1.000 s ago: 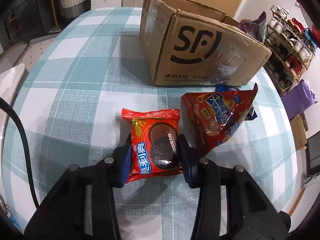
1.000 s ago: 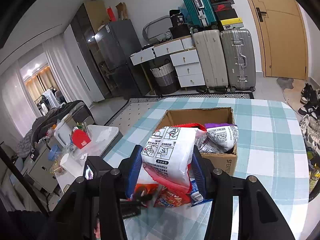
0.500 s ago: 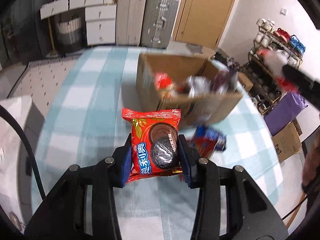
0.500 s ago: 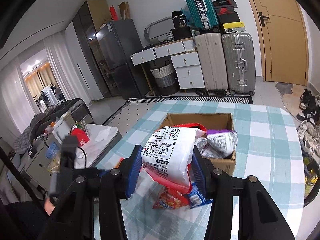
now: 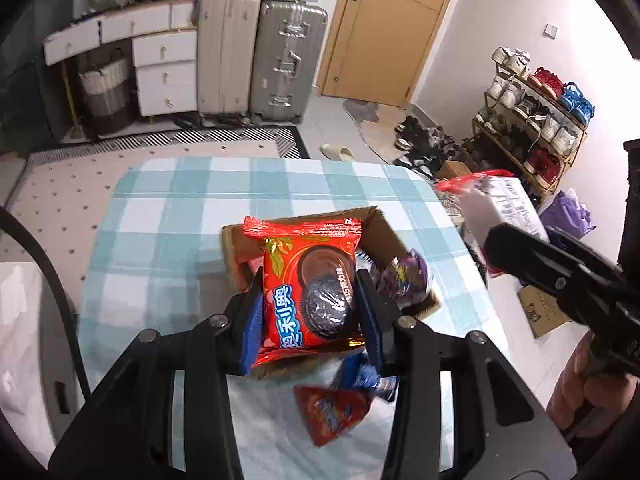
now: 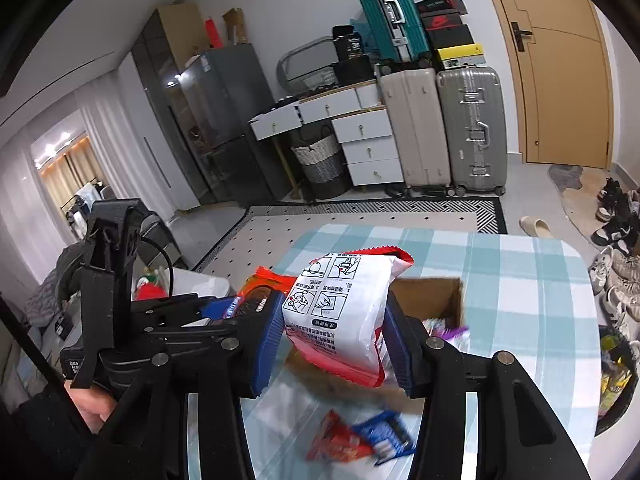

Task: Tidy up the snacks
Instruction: 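Carry both snacks over the box and open both grippers to drop them, then move both tools back toward the red cracker bag and blue pack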

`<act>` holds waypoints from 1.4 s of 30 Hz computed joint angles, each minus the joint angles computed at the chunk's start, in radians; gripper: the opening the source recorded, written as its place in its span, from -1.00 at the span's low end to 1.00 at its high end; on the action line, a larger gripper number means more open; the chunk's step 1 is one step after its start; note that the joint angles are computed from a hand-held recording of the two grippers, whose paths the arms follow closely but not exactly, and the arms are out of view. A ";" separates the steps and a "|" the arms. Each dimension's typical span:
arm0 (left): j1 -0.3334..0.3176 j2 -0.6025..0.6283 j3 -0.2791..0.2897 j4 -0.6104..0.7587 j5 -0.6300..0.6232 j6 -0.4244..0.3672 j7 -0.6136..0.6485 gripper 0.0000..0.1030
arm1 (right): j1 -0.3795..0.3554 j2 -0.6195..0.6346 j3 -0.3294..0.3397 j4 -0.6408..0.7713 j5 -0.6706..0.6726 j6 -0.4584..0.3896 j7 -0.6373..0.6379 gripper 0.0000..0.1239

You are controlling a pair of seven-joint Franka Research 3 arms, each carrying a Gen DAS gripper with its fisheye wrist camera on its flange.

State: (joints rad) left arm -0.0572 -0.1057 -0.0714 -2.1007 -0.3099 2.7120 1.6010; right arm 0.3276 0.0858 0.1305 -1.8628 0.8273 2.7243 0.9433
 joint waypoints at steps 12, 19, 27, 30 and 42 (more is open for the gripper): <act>0.075 0.288 -0.061 0.253 -0.011 -0.117 -0.043 -0.25 | 0.024 0.283 -0.040 0.288 -0.447 -0.114 0.346 -0.22; 0.126 0.354 -0.104 0.281 -0.039 -0.132 -0.038 -0.25 | 0.005 0.367 -0.030 0.355 -0.485 -0.157 0.359 -0.22; 0.146 0.342 -0.115 0.268 -0.046 -0.151 -0.053 0.27 | -0.037 0.329 0.002 0.294 -0.417 -0.110 0.316 0.14; 0.143 0.275 -0.116 0.195 -0.069 -0.085 -0.031 0.62 | -0.039 0.274 0.004 0.229 -0.391 -0.055 0.294 0.17; 0.065 -0.062 -0.064 -0.118 0.322 0.059 -0.299 0.63 | -0.057 -0.014 0.019 -0.048 -0.105 0.053 0.116 0.23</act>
